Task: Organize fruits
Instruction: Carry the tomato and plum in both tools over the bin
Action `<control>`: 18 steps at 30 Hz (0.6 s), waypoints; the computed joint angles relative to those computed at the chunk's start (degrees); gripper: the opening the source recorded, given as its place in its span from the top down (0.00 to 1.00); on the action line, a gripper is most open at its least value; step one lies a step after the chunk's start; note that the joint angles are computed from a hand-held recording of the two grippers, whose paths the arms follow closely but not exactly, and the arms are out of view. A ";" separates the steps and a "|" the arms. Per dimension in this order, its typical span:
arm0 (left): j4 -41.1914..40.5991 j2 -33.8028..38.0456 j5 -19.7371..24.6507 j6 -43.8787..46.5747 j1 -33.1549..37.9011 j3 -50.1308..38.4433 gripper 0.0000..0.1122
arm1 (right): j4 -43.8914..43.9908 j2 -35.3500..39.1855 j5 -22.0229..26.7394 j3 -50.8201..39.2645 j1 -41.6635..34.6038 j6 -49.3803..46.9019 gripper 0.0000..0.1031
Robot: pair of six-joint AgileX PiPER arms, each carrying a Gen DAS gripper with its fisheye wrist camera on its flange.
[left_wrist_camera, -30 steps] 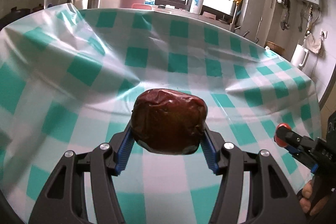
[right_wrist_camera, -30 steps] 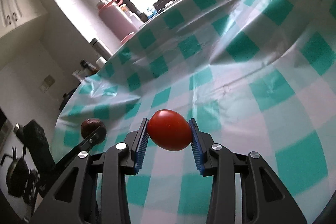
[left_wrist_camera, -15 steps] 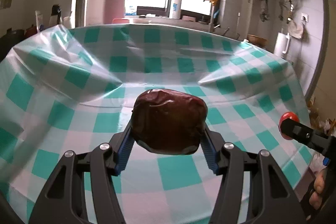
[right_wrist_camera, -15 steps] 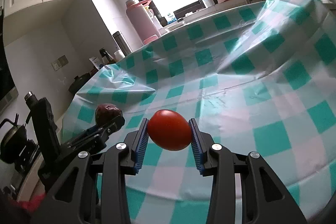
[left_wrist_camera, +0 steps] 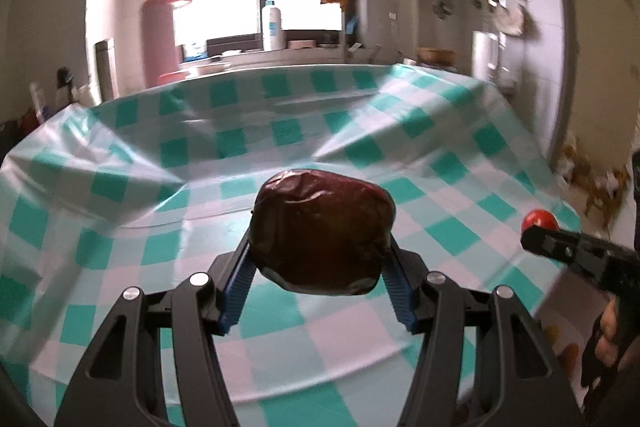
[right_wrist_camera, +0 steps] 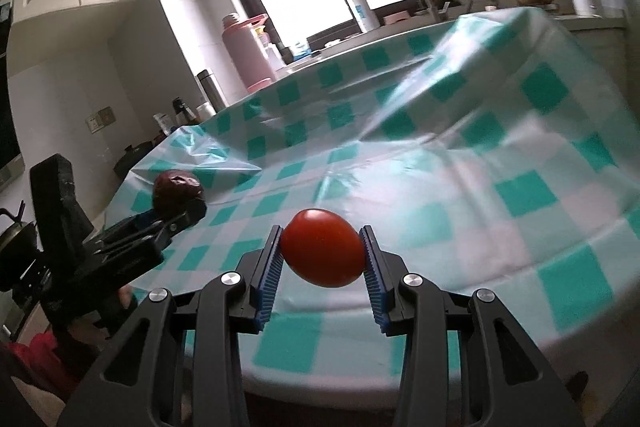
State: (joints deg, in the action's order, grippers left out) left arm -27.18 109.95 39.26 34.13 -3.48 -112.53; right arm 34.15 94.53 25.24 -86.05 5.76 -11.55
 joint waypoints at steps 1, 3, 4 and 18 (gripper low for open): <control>-0.22 -1.02 -0.55 1.65 -1.01 1.81 0.48 | 1.49 -1.18 -0.52 1.98 -0.89 -1.33 0.62; -0.52 -2.45 -1.44 4.10 -2.59 4.46 0.48 | 4.76 -3.76 -1.34 6.19 -2.85 -4.40 0.62; -0.83 -2.92 -1.59 5.17 -3.06 5.33 0.48 | 5.87 -4.71 -1.66 7.74 -3.63 -5.45 0.62; -1.88 -8.96 -6.14 18.79 -12.19 18.53 0.48 | 22.39 -13.76 -2.89 24.83 -14.43 -21.38 0.62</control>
State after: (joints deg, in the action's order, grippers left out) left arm -29.07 100.99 33.12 52.91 -15.67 -94.00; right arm 56.53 80.78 22.34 -61.22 -8.67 -32.94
